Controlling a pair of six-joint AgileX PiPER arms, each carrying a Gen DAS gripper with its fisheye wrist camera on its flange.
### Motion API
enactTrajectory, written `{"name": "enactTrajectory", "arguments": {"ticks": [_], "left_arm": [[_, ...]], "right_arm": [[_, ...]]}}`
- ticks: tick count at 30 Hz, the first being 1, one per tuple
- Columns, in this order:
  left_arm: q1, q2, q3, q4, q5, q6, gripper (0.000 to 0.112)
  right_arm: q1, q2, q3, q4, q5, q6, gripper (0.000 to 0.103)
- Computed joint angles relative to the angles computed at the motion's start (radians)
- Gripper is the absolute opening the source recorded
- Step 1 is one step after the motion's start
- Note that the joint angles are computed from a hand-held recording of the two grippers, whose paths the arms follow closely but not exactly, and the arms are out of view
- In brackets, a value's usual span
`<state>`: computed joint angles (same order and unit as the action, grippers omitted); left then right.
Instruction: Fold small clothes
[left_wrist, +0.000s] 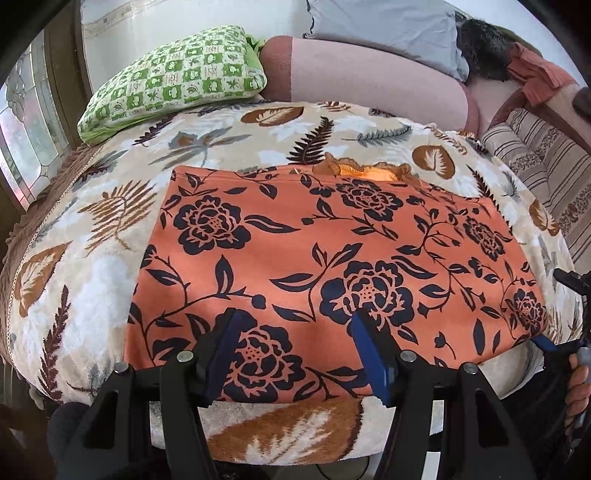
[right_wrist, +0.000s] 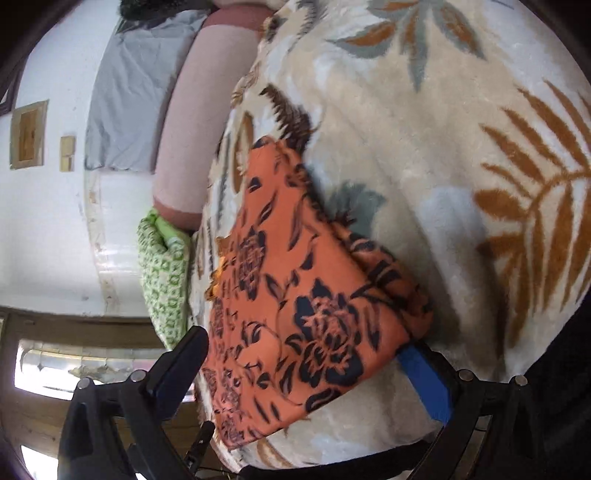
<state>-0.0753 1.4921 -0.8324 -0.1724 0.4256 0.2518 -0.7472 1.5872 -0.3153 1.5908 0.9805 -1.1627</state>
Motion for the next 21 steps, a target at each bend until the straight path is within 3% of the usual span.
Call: {"name": "enactTrajectory", "arguments": {"ticks": [5, 10, 21], "left_arm": [[-0.04, 0.031, -0.033, 0.095, -0.006, -0.114, 0.063], [-0.079, 0.065, -0.069, 0.213, 0.004, -0.253, 0.063], [-0.108, 0.118, -0.112, 0.243, 0.02, -0.292, 0.063]], "right_arm": [[0.038, -0.066, -0.03, -0.045, -0.04, 0.072, 0.102], [0.083, -0.046, -0.041, -0.022, -0.093, 0.095, 0.102], [0.138, -0.043, -0.058, 0.002, -0.136, 0.11, 0.102]]}}
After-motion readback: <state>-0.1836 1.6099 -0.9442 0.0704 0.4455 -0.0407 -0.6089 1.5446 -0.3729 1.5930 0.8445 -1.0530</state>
